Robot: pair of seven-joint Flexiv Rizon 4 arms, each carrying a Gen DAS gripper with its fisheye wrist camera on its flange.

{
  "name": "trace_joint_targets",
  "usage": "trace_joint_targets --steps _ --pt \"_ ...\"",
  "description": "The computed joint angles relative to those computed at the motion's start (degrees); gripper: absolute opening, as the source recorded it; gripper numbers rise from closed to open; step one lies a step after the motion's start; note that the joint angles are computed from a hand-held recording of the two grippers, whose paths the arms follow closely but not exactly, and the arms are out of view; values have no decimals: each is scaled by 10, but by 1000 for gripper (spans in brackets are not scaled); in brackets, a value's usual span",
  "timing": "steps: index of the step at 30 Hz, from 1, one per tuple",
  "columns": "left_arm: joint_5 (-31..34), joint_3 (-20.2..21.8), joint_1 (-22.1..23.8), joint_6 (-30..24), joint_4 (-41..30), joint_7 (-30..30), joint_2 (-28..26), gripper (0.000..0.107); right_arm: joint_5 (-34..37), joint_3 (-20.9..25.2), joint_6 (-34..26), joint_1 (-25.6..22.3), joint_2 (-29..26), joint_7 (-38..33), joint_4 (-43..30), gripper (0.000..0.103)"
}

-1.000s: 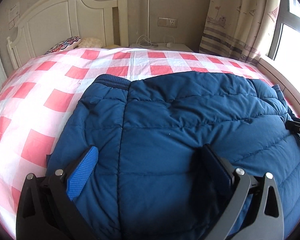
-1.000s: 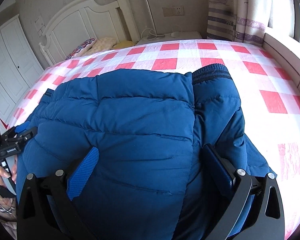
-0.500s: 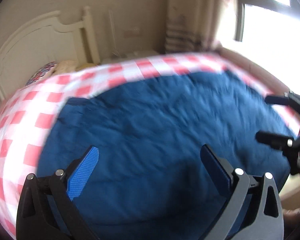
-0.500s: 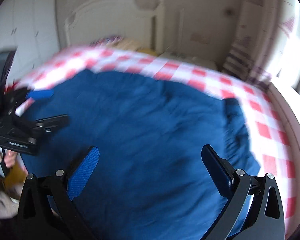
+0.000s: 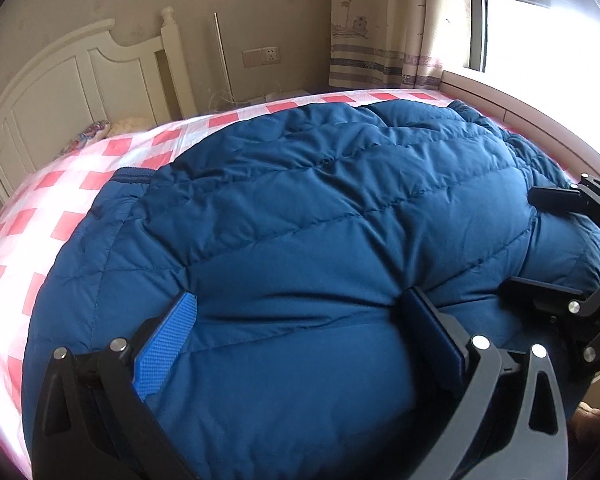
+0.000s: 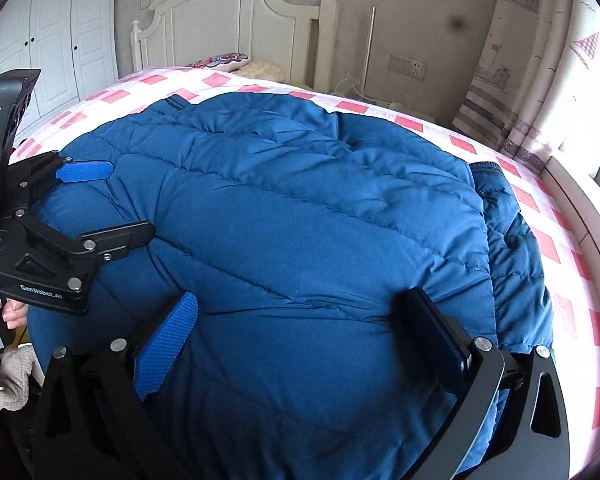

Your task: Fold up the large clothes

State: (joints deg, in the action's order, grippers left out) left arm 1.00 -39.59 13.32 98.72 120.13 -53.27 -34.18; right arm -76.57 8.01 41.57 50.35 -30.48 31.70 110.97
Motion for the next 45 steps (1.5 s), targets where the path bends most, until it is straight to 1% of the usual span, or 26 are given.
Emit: trace_joint_targets --steps 3,5,7,9,11,12,13,14,15,16,19,22,24,25,28,30,31,32,34,35,37,39,40,41,43,45 --pt "-10 -50 54 -13 24 -4 21 101 51 13 -39 14 7 -33 -13 98" --pt "5 -105 120 23 58 -13 27 101 43 13 -74 35 19 -33 -13 98" --pt "24 -115 148 41 73 -30 37 101 24 17 -82 43 26 -27 -9 98" --pt "37 -87 150 55 84 -46 55 101 15 22 -90 49 26 -29 -10 98" --pt "41 -42 136 55 86 -63 66 101 41 29 -102 53 13 -51 -20 98" --pt "49 -42 147 43 85 -71 60 101 54 31 -96 51 4 -58 -22 98" --pt "62 -60 174 38 85 -77 41 101 40 26 -74 48 2 -33 -11 99" --pt "59 -81 194 54 91 -64 20 101 4 15 -54 46 4 16 5 99" --pt "69 -82 199 64 90 -63 9 101 -27 2 -41 48 5 54 17 99" --pt "88 -65 187 72 85 -65 6 101 -33 8 -46 43 1 55 15 99" --pt "88 -6 129 90 73 -85 15 101 -15 14 -52 38 -4 25 6 99" --pt "104 -2 128 87 68 -98 16 101 -18 17 -41 32 3 27 13 99" --pt "107 -21 152 74 75 -104 27 101 0 24 -52 37 8 14 11 98" --pt "108 -24 161 84 83 -111 35 101 8 27 -68 44 16 16 16 98" --pt "129 -12 174 135 102 -135 44 101 20 39 -132 68 40 59 43 98" --pt "144 -5 184 131 104 -145 40 101 21 50 -137 66 52 104 69 98" --pt "152 -25 207 109 101 -150 27 101 10 53 -120 57 58 136 87 98" --pt "159 -64 244 88 99 -158 6 101 -18 52 -90 44 62 183 110 98" --pt "141 -113 283 54 98 -160 -21 101 -64 50 -68 32 61 229 125 99" --pt "129 -128 293 38 96 -158 -28 101 -53 54 -71 29 56 219 120 99" --pt "113 -119 281 36 100 -150 -4 101 -9 65 -71 24 55 172 106 99" --pt "106 -80 246 75 109 -152 32 100 20 71 -48 14 68 142 106 98" --pt "106 -74 240 99 115 -155 47 100 27 71 -47 13 76 139 107 98" --pt "115 -86 250 109 116 -160 51 100 27 71 -64 19 92 141 111 98" --pt "149 -152 295 103 105 -179 52 101 11 68 -85 20 112 142 115 98" --pt "154 -171 286 92 85 -174 63 101 1 65 -92 8 122 133 110 98"
